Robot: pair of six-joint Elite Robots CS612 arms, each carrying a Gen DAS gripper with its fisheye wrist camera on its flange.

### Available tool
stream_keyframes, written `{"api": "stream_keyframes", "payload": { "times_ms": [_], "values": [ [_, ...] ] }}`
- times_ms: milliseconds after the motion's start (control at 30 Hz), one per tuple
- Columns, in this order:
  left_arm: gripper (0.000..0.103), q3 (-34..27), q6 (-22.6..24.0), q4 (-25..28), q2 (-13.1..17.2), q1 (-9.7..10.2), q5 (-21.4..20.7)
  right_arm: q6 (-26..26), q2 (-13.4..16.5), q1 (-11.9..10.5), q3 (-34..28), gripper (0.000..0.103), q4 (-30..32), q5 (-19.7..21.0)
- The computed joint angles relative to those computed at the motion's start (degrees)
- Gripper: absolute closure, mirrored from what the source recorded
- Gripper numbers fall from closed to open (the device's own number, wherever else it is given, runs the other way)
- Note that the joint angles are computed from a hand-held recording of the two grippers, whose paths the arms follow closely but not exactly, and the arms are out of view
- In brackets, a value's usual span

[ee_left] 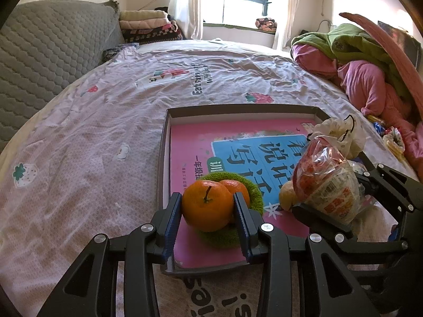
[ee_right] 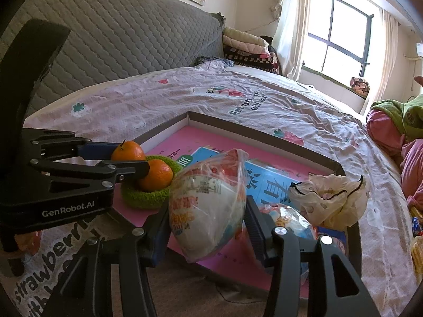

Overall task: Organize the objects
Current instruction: 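Lower the orange onto the green ring with the left gripper while the right lowers the bag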

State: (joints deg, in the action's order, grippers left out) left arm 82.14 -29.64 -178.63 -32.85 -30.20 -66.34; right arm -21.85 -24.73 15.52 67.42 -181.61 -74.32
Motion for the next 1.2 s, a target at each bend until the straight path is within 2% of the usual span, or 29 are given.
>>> {"api": "stream_keyframes", "payload": {
  "times_ms": [433,700,867,933,1000,1200],
  "values": [
    [0.063,-0.1,0.9,0.3,0.0,-0.49,-0.4,2.2,0.3,-0.5,-0.8,0.052,2.5,0.6],
    [0.063,-0.1,1.1,0.1,0.1,-0.56,-0.4,1.3,0.3,-0.3,-0.8,0.052,2.6,-0.1],
    [0.063,0.0,0.7,0.3,0.1,-0.53,-0.5,1.5,0.3,-0.5,-0.7,0.043,2.1,1.5],
    [0.059,0.0,0.6,0.1,0.0,-0.55,-0.4,1.3,0.3,-0.5,-0.7,0.039,1.8,1.8],
    [0.054,0.0,0.5,0.1,0.0,-0.55,-0.2,1.4,0.3,-0.5,-0.6,0.038,1.3,1.9],
    [0.054,0.1,0.4,-0.2,-0.1,-0.41,-0.1,2.3,0.1,-0.7,-0.3,0.038,-0.1,2.1]
  ]
}}
